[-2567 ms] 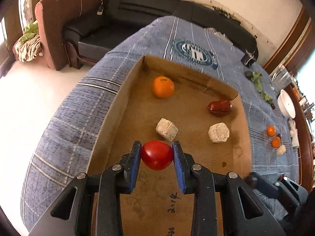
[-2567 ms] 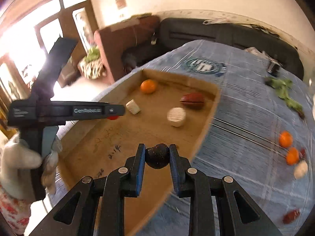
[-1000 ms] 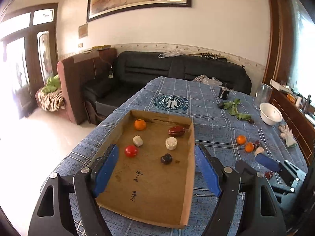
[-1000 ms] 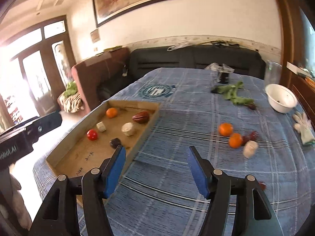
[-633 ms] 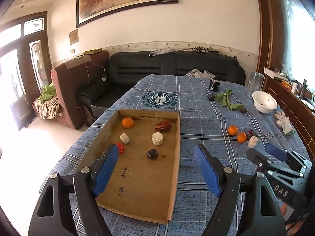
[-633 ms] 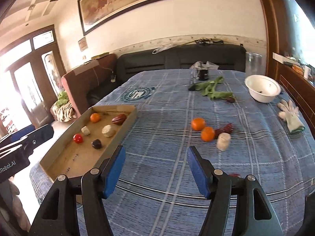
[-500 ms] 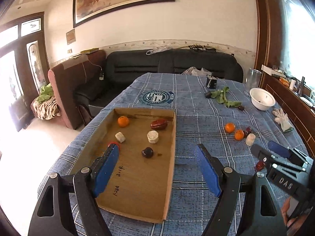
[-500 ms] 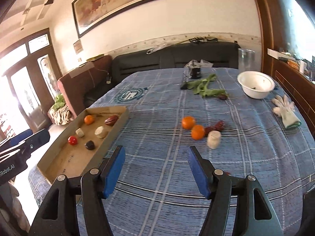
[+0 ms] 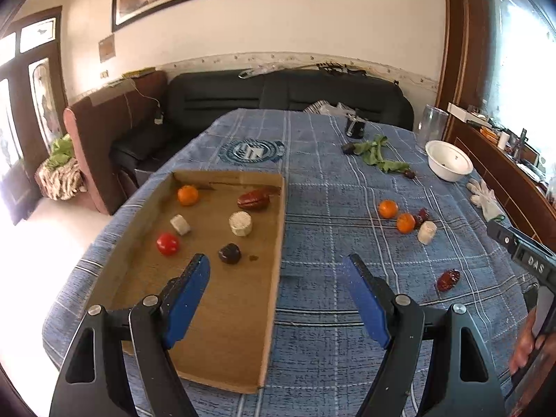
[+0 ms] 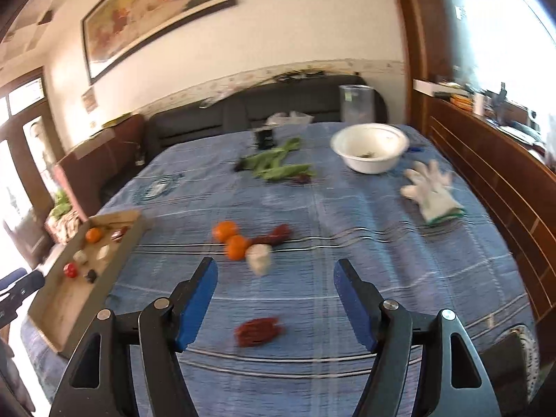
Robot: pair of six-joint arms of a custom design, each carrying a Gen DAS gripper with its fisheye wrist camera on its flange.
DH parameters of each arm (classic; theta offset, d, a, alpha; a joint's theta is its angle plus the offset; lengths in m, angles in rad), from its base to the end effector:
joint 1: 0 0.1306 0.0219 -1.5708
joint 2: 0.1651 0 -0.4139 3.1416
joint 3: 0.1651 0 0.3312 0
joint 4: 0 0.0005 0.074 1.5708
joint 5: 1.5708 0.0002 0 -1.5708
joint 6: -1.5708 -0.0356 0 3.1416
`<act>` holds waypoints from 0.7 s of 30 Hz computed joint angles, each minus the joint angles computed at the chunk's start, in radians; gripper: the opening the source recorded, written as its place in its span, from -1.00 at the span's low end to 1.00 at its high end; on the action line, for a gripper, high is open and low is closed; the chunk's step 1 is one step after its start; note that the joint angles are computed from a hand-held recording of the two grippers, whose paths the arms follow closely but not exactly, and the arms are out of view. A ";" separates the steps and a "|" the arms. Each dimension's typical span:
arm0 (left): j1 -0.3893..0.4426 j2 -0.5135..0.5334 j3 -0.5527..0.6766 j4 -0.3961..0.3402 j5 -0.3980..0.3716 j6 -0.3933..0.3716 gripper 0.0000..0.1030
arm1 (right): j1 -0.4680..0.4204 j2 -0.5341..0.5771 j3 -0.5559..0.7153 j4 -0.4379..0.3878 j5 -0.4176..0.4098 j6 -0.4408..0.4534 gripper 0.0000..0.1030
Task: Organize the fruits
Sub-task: 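Move both tools back toward the remaining fruits on the tablecloth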
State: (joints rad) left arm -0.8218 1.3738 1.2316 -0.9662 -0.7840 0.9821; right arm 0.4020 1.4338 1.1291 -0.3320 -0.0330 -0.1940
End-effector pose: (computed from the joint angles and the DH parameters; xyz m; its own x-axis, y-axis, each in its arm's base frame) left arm 0.2772 -0.2620 0.4085 -0.5913 -0.2289 -0.7733 -0.3379 0.9410 -0.0201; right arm 0.4023 0.1718 0.3797 -0.6170 -0.0529 -0.7852 -0.3022 0.9372 0.1743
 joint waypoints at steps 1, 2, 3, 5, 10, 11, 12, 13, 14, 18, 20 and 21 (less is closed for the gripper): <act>0.002 0.004 -0.001 0.011 0.010 -0.009 0.53 | -0.013 0.008 0.004 -0.008 -0.008 -0.006 0.43; 0.003 0.009 -0.001 0.023 0.021 -0.018 0.53 | -0.026 0.020 0.010 -0.017 -0.020 -0.013 0.43; 0.005 0.017 -0.001 0.038 0.034 -0.030 0.53 | -0.039 0.035 0.014 -0.028 -0.039 -0.025 0.43; 0.008 0.028 -0.001 0.060 0.055 -0.050 0.53 | -0.052 0.055 0.017 -0.040 -0.073 -0.040 0.43; 0.021 0.066 0.009 0.099 0.120 -0.098 0.52 | -0.069 0.117 0.064 -0.092 -0.102 -0.055 0.43; 0.023 0.074 0.012 0.103 0.126 -0.102 0.52 | -0.071 0.131 0.086 -0.113 -0.103 -0.050 0.43; 0.025 0.080 0.013 0.109 0.132 -0.105 0.52 | -0.067 0.146 0.110 -0.136 -0.101 -0.040 0.43; 0.028 0.085 0.014 0.114 0.140 -0.104 0.52 | -0.062 0.160 0.131 -0.154 -0.098 -0.028 0.43; 0.031 0.090 0.015 0.119 0.149 -0.103 0.52 | -0.055 0.178 0.154 -0.169 -0.094 -0.012 0.43; 0.038 0.118 0.023 0.140 0.205 -0.114 0.52 | -0.011 0.270 0.248 -0.214 -0.080 0.049 0.28; 0.035 0.131 0.029 0.137 0.207 -0.125 0.52 | 0.006 0.303 0.276 -0.216 -0.084 0.073 0.20; 0.035 0.135 0.031 0.136 0.207 -0.129 0.52 | 0.013 0.310 0.281 -0.212 -0.076 0.083 0.17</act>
State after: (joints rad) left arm -0.7867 1.5086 1.2626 -0.8306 -0.5774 0.8530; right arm 0.4154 1.7440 1.4099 -0.5443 -0.1091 -0.1110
